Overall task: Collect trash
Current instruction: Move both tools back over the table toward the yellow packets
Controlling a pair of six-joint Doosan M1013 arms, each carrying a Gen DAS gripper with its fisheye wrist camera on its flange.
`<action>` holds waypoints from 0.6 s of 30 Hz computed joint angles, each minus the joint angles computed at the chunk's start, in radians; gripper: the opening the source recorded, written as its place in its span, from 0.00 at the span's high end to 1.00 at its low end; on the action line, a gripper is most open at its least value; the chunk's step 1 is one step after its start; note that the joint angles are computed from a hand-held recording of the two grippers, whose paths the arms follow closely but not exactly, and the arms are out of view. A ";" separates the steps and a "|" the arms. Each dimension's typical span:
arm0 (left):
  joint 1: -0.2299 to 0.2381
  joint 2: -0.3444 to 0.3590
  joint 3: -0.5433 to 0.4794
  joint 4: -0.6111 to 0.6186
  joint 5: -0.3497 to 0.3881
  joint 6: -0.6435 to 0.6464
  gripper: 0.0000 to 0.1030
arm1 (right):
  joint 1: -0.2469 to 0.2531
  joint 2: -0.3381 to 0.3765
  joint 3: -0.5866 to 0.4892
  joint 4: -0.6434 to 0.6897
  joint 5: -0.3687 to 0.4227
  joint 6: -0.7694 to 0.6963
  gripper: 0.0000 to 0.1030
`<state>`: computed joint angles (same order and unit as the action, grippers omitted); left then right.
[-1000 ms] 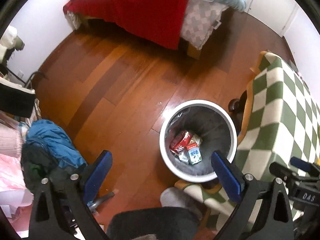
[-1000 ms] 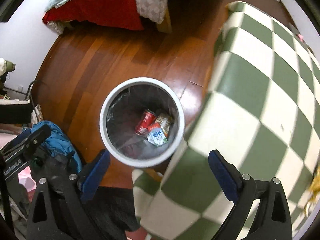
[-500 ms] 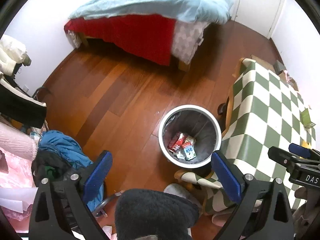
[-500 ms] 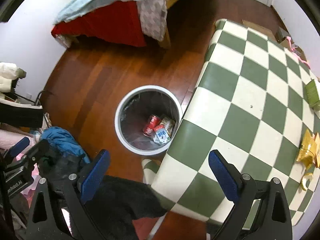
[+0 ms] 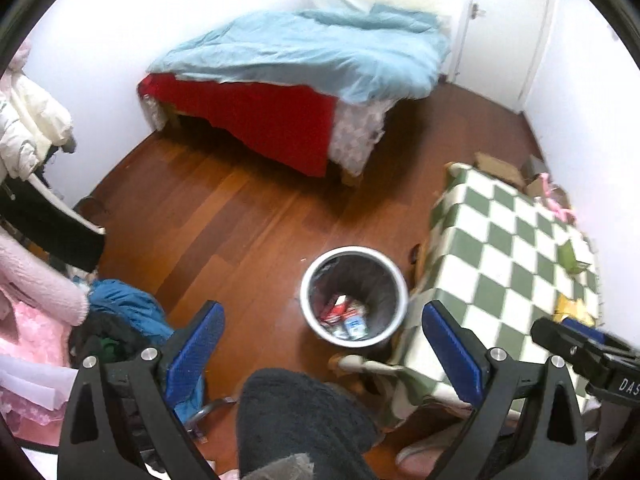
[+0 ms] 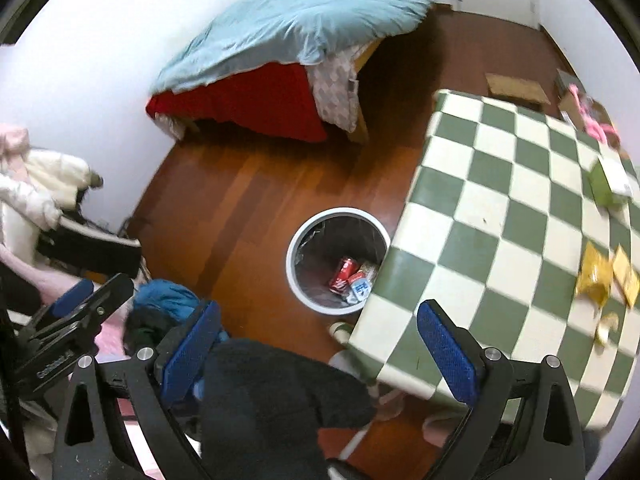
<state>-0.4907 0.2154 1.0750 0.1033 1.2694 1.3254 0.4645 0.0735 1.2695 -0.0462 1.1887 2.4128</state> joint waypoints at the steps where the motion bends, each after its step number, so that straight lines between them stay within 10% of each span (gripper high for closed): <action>1: -0.008 -0.001 0.002 -0.002 -0.003 0.004 0.02 | 0.000 -0.017 0.017 0.003 -0.012 0.019 0.02; 9: -0.120 0.059 -0.007 0.008 0.002 0.052 0.00 | -0.083 -0.191 0.241 -0.062 -0.005 0.234 0.02; 18: -0.294 0.237 -0.154 -0.009 0.066 0.040 0.00 | -0.447 -0.285 0.413 0.003 0.187 0.008 0.02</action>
